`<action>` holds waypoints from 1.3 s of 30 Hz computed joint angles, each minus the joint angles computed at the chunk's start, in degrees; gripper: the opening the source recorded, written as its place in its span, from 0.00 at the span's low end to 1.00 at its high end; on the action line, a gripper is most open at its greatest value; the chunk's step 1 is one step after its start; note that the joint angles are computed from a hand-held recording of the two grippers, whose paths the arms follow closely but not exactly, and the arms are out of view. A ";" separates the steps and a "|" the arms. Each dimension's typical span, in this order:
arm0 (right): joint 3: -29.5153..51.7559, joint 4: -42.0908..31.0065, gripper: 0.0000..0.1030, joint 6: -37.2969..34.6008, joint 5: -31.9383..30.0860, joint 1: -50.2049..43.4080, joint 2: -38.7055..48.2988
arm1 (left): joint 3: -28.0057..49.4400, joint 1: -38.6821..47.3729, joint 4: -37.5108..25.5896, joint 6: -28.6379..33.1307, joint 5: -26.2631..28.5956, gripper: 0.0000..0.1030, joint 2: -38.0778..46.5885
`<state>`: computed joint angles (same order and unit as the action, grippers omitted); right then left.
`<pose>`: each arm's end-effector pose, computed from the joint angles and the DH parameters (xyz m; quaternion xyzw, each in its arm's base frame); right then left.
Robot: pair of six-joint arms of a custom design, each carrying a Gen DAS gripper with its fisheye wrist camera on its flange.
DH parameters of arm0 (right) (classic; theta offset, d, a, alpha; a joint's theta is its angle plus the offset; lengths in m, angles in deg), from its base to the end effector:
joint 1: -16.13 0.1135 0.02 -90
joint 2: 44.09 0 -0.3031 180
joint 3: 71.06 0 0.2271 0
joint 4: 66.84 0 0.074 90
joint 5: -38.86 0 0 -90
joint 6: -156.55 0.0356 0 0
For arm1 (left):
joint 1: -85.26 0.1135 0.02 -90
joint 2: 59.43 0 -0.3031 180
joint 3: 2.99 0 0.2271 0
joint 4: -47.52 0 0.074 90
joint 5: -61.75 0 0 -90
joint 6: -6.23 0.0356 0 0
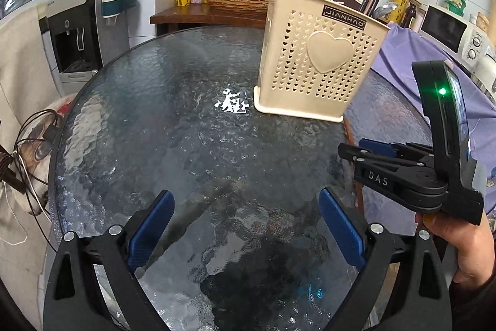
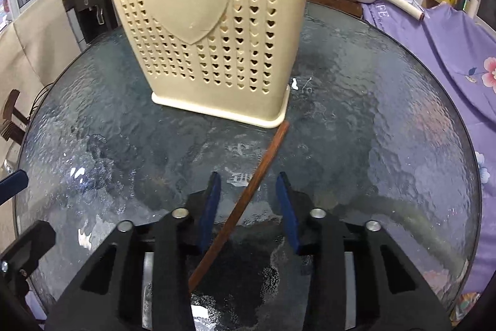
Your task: Organize utensils
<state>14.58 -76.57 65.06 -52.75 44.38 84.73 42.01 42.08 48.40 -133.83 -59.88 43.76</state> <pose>0.3886 0.2099 0.1068 -0.2476 0.9151 0.0866 0.3063 0.2062 -0.1679 0.1278 -0.1320 0.9170 -0.0172 0.3760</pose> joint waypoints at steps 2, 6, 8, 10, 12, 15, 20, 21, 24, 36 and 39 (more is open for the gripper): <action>0.11 -0.55 0.22 -0.47 -0.47 -0.19 -0.09 | 0.47 -0.15 -0.45 0.11 0.11 0.89 0.16; 0.83 -2.22 0.16 -1.95 -2.83 -1.77 -0.13 | 1.78 -0.66 -1.46 -0.34 0.39 0.89 1.23; 0.87 -3.14 0.16 -3.42 -3.48 -2.22 -0.34 | 2.48 -0.84 -1.88 -0.27 0.84 0.89 1.82; 0.56 -3.59 0.16 -4.68 -3.72 -2.55 -0.65 | 3.39 -1.26 -2.60 -0.30 0.99 0.89 2.37; 0.11 -3.60 0.16 -6.50 -3.95 -2.94 -0.89 | 4.13 -1.64 -3.02 -0.11 1.30 0.89 2.75; -0.11 -4.06 0.16 -7.27 -4.86 -3.78 -1.13 | 5.20 -2.40 -3.73 0.09 1.45 0.89 3.36; -1.03 -4.05 0.16 -8.60 -4.85 -4.94 -1.56 | 6.80 -3.55 -5.46 0.07 1.98 0.89 4.37; -1.14 -4.15 0.15 -8.98 -5.08 -5.26 -1.65 | 7.16 -3.79 -5.80 0.09 2.20 0.88 4.64; -1.36 -4.25 0.15 -9.28 -5.66 -6.00 -1.70 | 9.58 -4.59 -7.65 0.61 3.41 0.83 6.03; -2.68 -2.57 0.15 -9.55 -6.38 -6.64 -1.95 | 18.84 -6.75 -12.77 2.60 8.95 0.66 10.69; -3.16 -2.20 0.15 -9.54 -6.46 -6.59 -2.10 | 22.00 -7.20 -15.69 2.45 9.50 0.57 12.81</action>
<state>11.43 -78.76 55.52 -59.21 37.80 82.63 64.01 34.88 32.70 -131.38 -50.38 56.57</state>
